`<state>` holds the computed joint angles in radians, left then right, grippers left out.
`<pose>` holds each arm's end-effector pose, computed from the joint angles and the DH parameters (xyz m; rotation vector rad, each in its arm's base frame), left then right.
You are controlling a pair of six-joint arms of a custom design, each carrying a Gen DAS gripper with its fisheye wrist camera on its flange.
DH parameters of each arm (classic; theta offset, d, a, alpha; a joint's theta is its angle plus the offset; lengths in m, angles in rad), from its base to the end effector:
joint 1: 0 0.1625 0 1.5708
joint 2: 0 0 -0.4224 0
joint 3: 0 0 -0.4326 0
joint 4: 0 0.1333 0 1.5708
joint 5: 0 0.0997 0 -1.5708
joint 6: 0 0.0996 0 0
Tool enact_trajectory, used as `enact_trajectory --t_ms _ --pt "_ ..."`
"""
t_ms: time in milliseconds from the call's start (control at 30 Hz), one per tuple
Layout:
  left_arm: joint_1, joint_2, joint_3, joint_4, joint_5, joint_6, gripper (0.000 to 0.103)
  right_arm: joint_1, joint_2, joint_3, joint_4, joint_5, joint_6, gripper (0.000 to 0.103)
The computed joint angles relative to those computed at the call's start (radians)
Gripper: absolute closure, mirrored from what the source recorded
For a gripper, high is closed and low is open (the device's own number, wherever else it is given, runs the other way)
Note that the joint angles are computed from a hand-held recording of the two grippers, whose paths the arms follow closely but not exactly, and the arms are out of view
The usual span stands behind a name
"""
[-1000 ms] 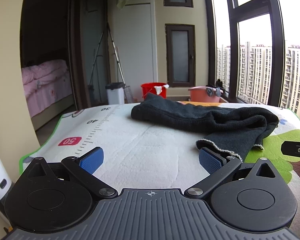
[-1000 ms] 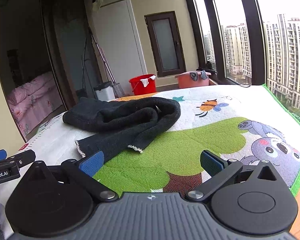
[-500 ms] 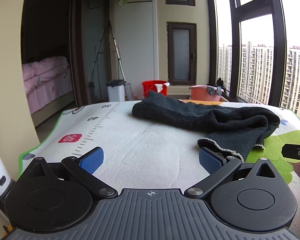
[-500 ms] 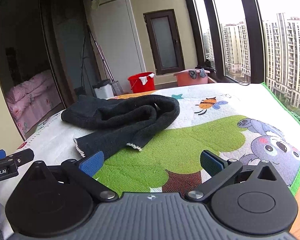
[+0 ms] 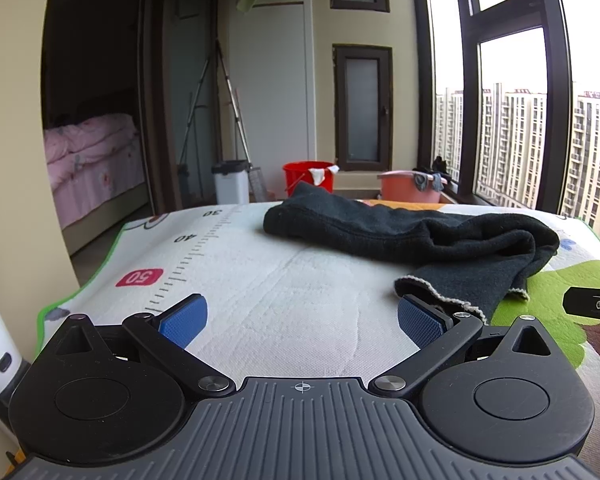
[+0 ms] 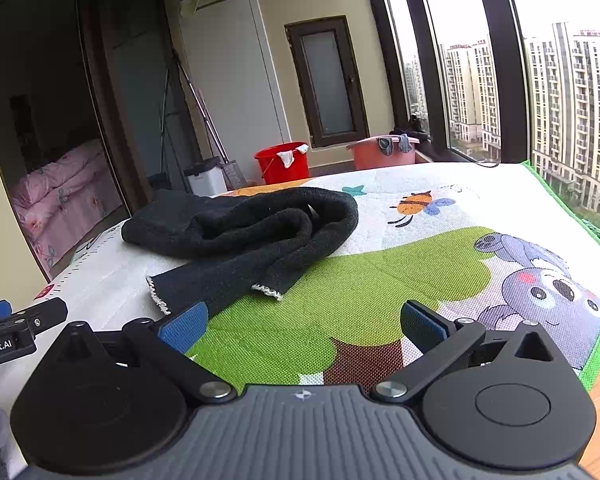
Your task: Fold clothes
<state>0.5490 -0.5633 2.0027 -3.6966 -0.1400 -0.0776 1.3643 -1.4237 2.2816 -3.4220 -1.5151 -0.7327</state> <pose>-0.3053 -0.4586 0.0116 0.3213 1.8606 -1.3681 0.0369 -0.5008 0.2823 0.6770 -2.3705 1.2224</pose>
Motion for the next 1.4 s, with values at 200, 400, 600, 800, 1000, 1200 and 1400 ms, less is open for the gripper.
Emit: enact_trajectory --t_ms 200,400,600,800,1000,1200,1400 --pt "-0.003 -0.007 0.009 0.033 0.0 -0.036 0.0 -0.003 -0.005 -0.002 0.01 0.001 0.004 0.0" --pt "-0.003 -0.014 0.015 0.062 -0.002 -0.066 0.0 -0.004 -0.008 -0.003 0.016 0.0 0.01 0.0" --pt "-0.003 -0.018 0.017 0.078 -0.002 -0.079 0.0 -0.009 -0.015 -0.004 0.029 0.005 0.011 0.0" --pt "-0.001 -0.031 0.025 0.121 -0.006 -0.123 0.0 -0.006 -0.009 -0.003 0.023 0.002 0.018 0.0" --pt "-0.001 -0.034 0.027 0.125 -0.007 -0.129 0.0 -0.006 -0.01 -0.003 0.026 0.003 0.022 0.0" --pt "0.002 -0.043 0.034 0.145 -0.015 -0.153 0.0 -0.007 -0.012 -0.006 0.039 0.004 0.029 0.0" --pt "0.021 -0.124 0.073 0.423 -0.057 -0.404 0.0 -0.039 -0.045 -0.027 0.188 0.093 0.012 0.0"
